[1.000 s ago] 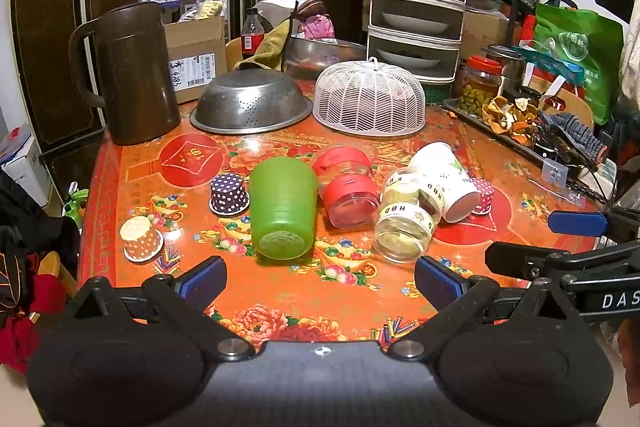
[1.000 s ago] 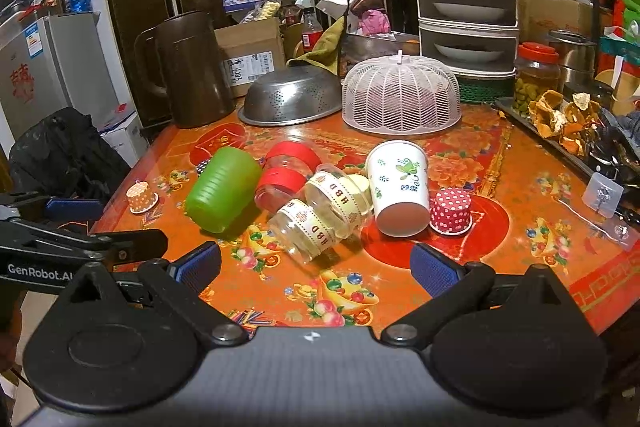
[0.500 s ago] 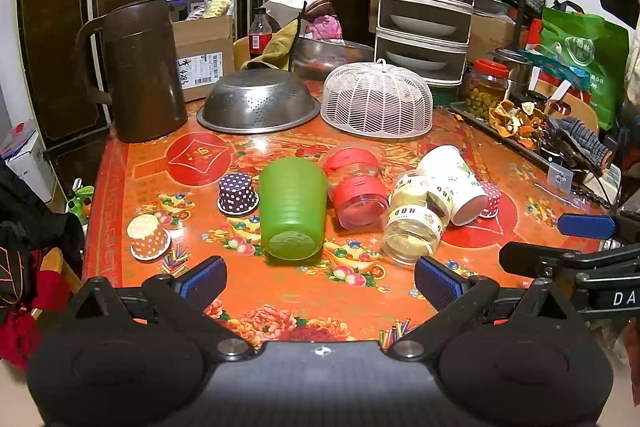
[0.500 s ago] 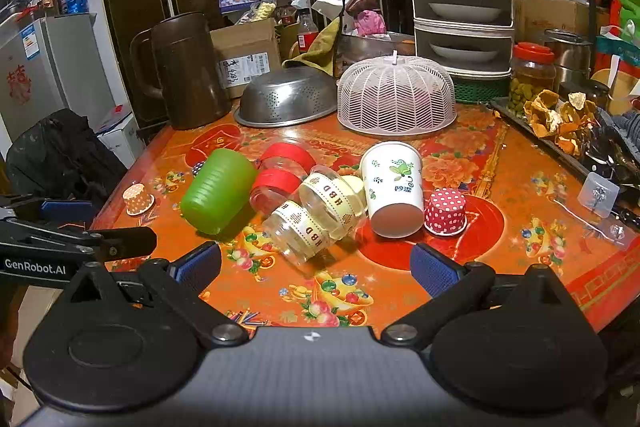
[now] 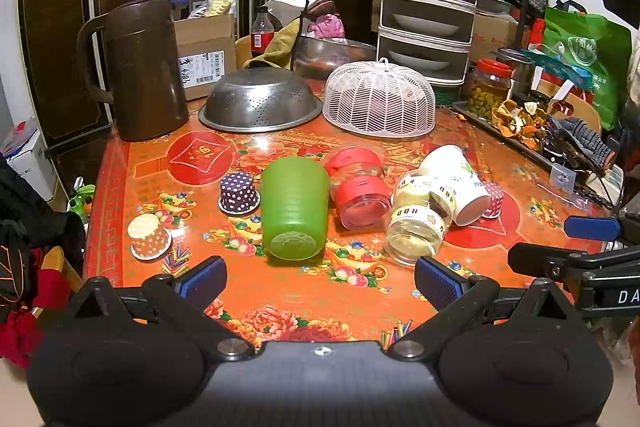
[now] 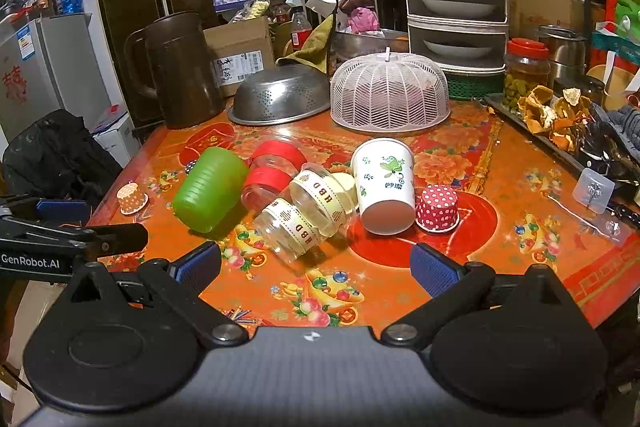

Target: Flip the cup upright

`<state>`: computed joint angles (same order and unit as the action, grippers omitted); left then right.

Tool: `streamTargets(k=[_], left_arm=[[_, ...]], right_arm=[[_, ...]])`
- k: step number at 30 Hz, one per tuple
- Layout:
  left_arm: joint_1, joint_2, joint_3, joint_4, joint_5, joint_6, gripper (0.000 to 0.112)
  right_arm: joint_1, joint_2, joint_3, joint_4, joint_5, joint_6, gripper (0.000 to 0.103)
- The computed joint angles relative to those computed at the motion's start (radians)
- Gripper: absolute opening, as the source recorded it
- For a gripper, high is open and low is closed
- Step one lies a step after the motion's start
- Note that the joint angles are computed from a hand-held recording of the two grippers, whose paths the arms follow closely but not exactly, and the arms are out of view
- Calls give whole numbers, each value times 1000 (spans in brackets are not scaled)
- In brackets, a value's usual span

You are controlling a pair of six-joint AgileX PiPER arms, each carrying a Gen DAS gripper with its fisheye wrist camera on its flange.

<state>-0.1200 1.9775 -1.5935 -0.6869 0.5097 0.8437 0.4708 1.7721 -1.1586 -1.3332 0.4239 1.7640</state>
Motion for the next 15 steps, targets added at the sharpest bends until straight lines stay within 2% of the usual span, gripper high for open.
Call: streamTargets(k=[15], left_arm=[[-5,10,-10,26,-2,-27,101]], right_arm=[[-1,1,7,-9,-4,15,102]])
